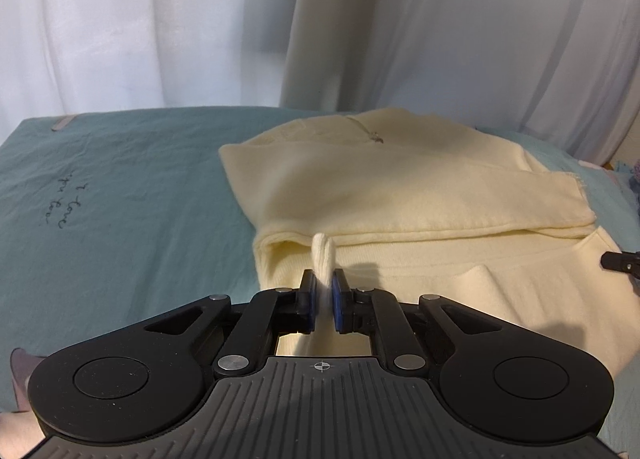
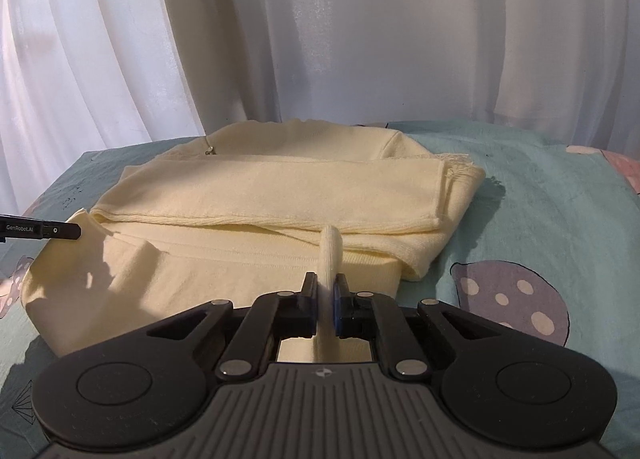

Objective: Fold small clothes
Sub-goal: 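Lift the hem with both tools and fold it toward the collar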

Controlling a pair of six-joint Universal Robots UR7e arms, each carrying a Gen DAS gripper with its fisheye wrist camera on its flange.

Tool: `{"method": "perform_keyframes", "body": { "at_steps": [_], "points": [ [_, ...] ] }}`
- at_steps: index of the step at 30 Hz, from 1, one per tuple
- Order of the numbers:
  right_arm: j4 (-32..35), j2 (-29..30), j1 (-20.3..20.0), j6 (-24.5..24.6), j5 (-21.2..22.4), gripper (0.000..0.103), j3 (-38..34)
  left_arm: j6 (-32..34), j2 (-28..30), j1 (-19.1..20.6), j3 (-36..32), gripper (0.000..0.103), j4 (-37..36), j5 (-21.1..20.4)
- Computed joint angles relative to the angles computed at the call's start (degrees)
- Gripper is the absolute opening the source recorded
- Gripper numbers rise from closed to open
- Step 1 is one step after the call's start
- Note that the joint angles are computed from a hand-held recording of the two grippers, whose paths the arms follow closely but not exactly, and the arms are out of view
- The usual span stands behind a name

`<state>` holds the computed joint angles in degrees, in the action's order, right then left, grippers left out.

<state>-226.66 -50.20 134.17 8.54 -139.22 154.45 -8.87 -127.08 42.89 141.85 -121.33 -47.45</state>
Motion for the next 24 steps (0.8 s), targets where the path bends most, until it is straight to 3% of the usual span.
{"method": "perform_keyframes", "body": {
  "at_steps": [4,6,7,10,13,15,18,20,24],
  "points": [
    [6.9,-2.3,-2.6,1.5,0.3,0.009,-0.2,1.3,4.3,3.4,-0.6,0.025,-2.4,-2.4],
    [6.7,-1.8,-3.1,0.9,0.7,0.009,-0.2,2.5,4.9,3.3,-0.1,0.025,-3.1,-2.3],
    [6.8,-1.6,-3.2,0.2,0.8,0.009,-0.4,2.8,4.9,2.9,0.2,0.012,-3.2,-1.7],
    [7.0,-2.0,-2.8,-1.3,1.2,0.006,-0.6,2.2,4.7,1.4,-0.2,0.009,-1.8,0.1],
    [2.3,-4.1,-1.6,-4.6,2.8,0.005,-0.5,3.7,3.1,-1.3,-2.4,0.009,-3.9,-0.3],
    [-3.5,-6.2,-1.9,-7.2,4.8,0.005,-0.8,6.7,4.6,-1.7,-4.6,0.009,-10.7,-1.8],
    [-7.2,-5.3,-3.2,-12.8,1.3,0.006,-4.3,14.8,12.2,-0.6,-5.6,0.009,-24.1,1.7],
    [-8.6,-3.8,-6.1,-15.7,1.0,0.006,-6.1,16.9,19.7,4.2,-7.6,0.009,-30.0,0.0],
    [-6.2,-1.8,-13.5,-15.4,3.6,0.006,-7.9,14.5,30.3,10.8,-9.8,0.009,-32.0,-0.3]
  ]
}}
